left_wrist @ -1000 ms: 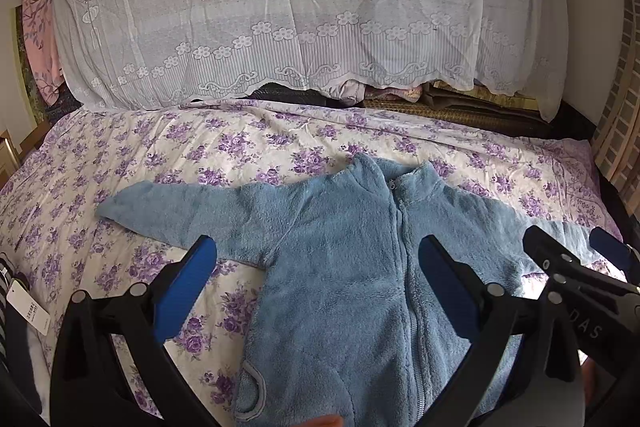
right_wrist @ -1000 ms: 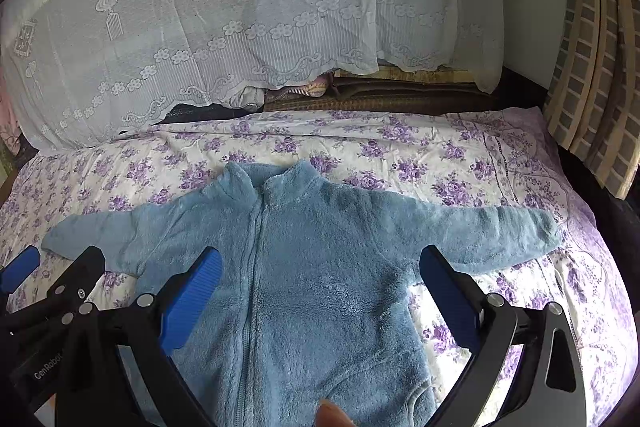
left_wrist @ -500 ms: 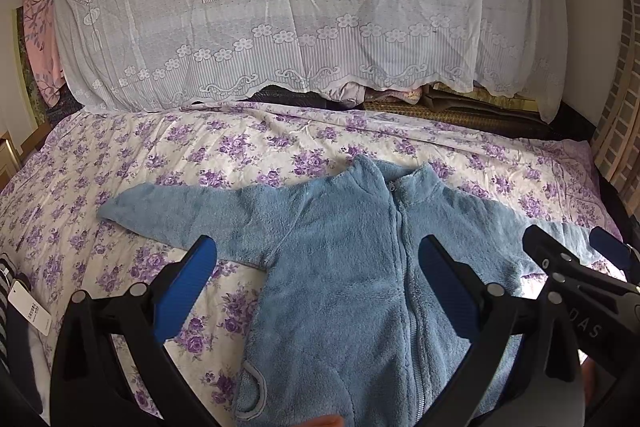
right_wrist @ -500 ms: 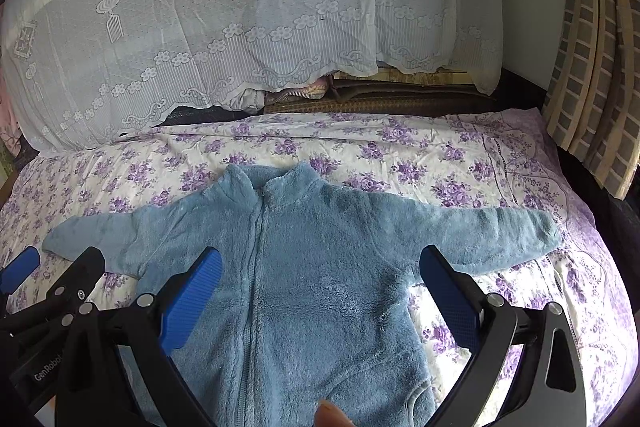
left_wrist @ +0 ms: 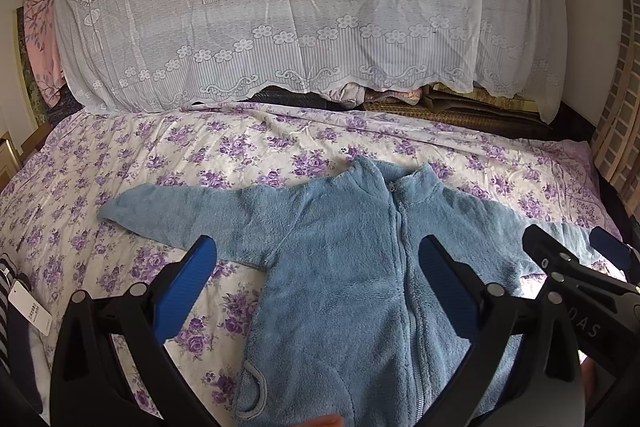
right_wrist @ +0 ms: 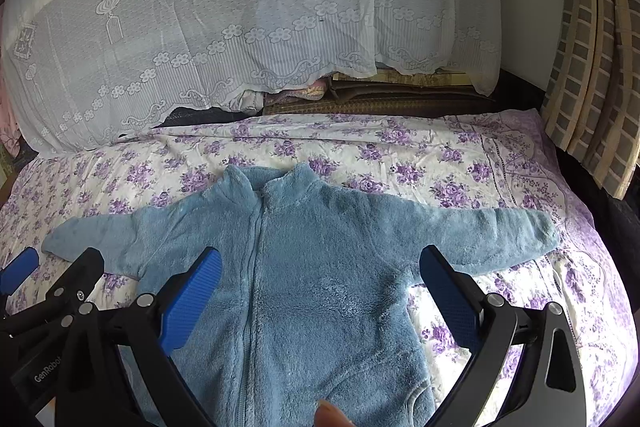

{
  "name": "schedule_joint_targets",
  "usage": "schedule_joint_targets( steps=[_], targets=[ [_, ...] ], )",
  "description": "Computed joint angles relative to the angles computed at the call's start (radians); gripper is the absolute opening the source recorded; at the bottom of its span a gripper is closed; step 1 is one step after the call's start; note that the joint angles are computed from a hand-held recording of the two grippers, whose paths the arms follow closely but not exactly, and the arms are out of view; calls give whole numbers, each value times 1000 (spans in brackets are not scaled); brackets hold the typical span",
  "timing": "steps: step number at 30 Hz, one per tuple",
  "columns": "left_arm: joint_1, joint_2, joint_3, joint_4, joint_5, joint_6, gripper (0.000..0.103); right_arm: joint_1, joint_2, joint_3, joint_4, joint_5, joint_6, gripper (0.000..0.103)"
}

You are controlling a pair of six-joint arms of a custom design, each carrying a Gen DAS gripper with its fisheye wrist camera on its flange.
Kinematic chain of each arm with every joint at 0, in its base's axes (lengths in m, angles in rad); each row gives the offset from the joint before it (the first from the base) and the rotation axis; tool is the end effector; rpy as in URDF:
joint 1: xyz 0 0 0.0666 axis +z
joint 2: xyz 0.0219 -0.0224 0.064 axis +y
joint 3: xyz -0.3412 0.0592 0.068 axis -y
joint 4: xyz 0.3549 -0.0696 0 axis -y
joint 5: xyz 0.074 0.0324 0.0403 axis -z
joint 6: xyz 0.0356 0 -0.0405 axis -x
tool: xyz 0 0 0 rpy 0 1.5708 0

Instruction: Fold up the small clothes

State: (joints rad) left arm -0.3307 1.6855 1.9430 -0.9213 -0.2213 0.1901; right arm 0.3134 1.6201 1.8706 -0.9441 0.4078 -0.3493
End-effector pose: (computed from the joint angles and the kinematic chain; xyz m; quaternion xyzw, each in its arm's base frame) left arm 0.5294 -0.1739 0.4850 0.0145 0.8946 -0.0162 0.4463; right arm 0.5109 0.1503 0.4877 0.1019 0.8849 -0.0381 0.4529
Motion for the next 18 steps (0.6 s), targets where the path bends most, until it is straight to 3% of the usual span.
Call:
schedule_joint_targets(
  steps=[18],
  targets=[
    [0,-3,-4,2,-1,-1,98,2,-2,-8,7,1,-2,100]
  ],
)
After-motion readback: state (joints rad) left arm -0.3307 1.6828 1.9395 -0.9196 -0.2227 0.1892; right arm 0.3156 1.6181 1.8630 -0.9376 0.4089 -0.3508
